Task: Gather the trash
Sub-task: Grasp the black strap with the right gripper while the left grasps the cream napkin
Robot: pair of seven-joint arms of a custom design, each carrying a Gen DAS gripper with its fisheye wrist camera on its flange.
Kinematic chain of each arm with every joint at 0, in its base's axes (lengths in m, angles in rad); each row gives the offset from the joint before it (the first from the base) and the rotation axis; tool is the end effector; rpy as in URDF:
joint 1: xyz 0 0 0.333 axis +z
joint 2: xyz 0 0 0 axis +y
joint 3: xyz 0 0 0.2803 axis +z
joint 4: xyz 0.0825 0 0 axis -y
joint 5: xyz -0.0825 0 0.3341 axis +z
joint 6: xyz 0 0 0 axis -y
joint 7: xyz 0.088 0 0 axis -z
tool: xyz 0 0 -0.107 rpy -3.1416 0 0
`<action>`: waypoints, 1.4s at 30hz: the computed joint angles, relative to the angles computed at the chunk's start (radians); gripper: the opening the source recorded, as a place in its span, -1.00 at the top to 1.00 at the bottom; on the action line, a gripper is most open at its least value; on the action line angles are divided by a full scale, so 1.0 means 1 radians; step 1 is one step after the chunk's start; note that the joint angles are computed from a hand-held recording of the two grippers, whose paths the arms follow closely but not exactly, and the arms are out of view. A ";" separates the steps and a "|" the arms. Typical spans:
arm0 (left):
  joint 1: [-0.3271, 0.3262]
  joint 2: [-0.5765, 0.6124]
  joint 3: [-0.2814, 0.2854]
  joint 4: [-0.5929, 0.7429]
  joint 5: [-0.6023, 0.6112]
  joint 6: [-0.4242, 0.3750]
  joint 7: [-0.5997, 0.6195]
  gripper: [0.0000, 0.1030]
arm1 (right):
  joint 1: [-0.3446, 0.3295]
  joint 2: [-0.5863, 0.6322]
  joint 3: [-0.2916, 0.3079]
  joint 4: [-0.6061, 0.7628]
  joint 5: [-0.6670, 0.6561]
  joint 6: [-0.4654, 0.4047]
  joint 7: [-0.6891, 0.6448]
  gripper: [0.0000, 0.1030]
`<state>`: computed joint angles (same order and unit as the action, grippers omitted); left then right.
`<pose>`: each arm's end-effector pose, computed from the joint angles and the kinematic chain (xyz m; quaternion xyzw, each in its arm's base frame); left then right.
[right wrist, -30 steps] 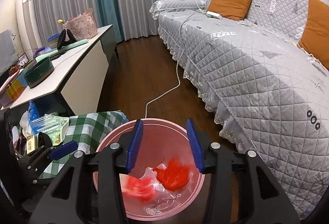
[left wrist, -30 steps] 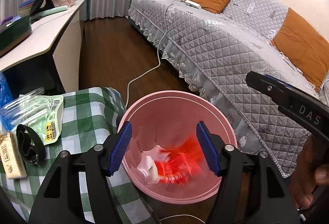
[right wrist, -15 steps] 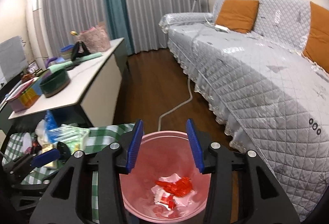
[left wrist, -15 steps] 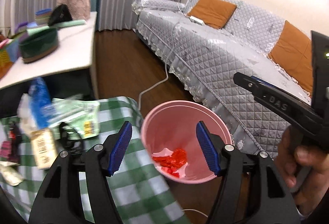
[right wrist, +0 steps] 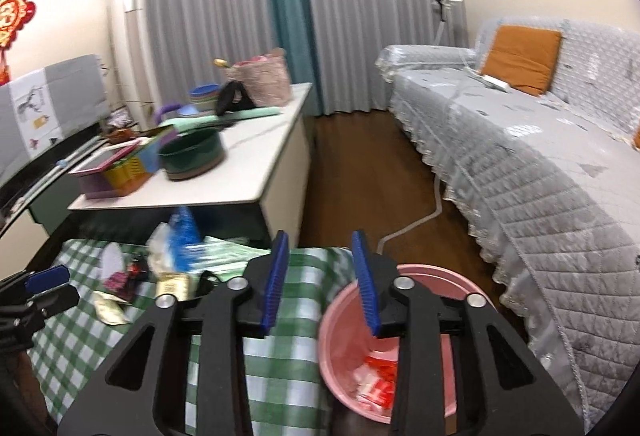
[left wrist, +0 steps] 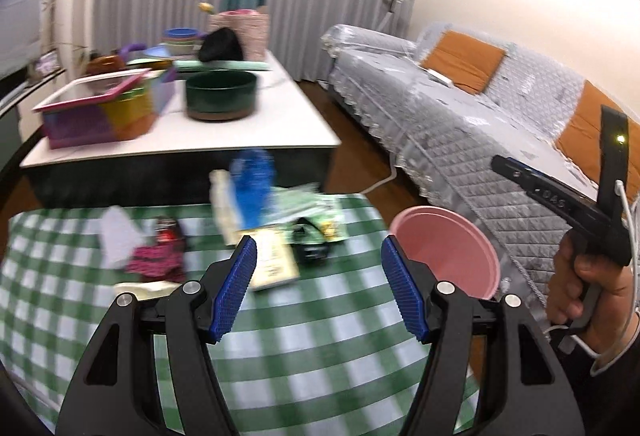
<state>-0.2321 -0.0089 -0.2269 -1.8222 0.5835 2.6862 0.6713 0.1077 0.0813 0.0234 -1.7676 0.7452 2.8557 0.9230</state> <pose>0.4953 -0.2650 0.6072 -0.6359 0.6176 -0.3785 0.2663 0.5823 0.0391 0.5966 -0.6534 0.5516 -0.2578 0.4499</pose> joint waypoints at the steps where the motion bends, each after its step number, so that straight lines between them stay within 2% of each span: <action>1: 0.006 -0.022 0.005 -0.023 0.007 0.001 -0.013 -0.23 | 0.003 0.001 0.007 0.004 0.015 -0.004 -0.013 0.46; 4: 0.040 -0.082 0.014 -0.106 0.062 0.023 -0.099 -0.22 | 0.017 0.015 0.025 0.022 0.051 -0.014 -0.045 0.49; 8: 0.091 -0.129 0.007 -0.214 0.129 0.055 -0.247 -0.17 | 0.045 0.051 0.046 0.042 0.035 -0.028 -0.052 0.49; 10: 0.110 -0.133 -0.002 -0.237 0.164 0.034 -0.296 -0.10 | 0.057 0.079 0.054 0.056 0.014 -0.034 -0.043 0.49; 16: 0.144 -0.119 0.013 -0.283 0.171 0.011 -0.380 -0.04 | 0.087 0.177 0.066 0.107 -0.090 -0.050 0.033 0.47; 18: 0.147 -0.109 0.022 -0.293 0.149 0.015 -0.388 -0.04 | 0.095 0.217 0.064 0.138 -0.140 -0.074 0.065 0.40; 20: 0.150 -0.099 0.027 -0.297 0.138 0.011 -0.395 -0.04 | 0.101 0.249 0.061 0.162 -0.186 -0.090 0.094 0.22; 22: 0.153 -0.085 0.030 -0.291 0.142 -0.001 -0.405 -0.04 | 0.110 0.286 0.058 0.195 -0.236 -0.117 0.126 -0.05; 25: 0.150 -0.065 0.038 -0.280 0.118 -0.019 -0.395 -0.04 | 0.118 0.326 0.056 0.231 -0.295 -0.146 0.152 -0.19; 31: 0.145 -0.022 0.056 -0.261 0.055 -0.038 -0.357 -0.04 | 0.133 0.386 0.045 0.300 -0.383 -0.198 0.208 -0.20; 42: 0.136 0.008 0.069 -0.245 0.004 -0.038 -0.323 0.00 | 0.131 0.431 0.052 0.365 -0.430 -0.252 0.231 -0.20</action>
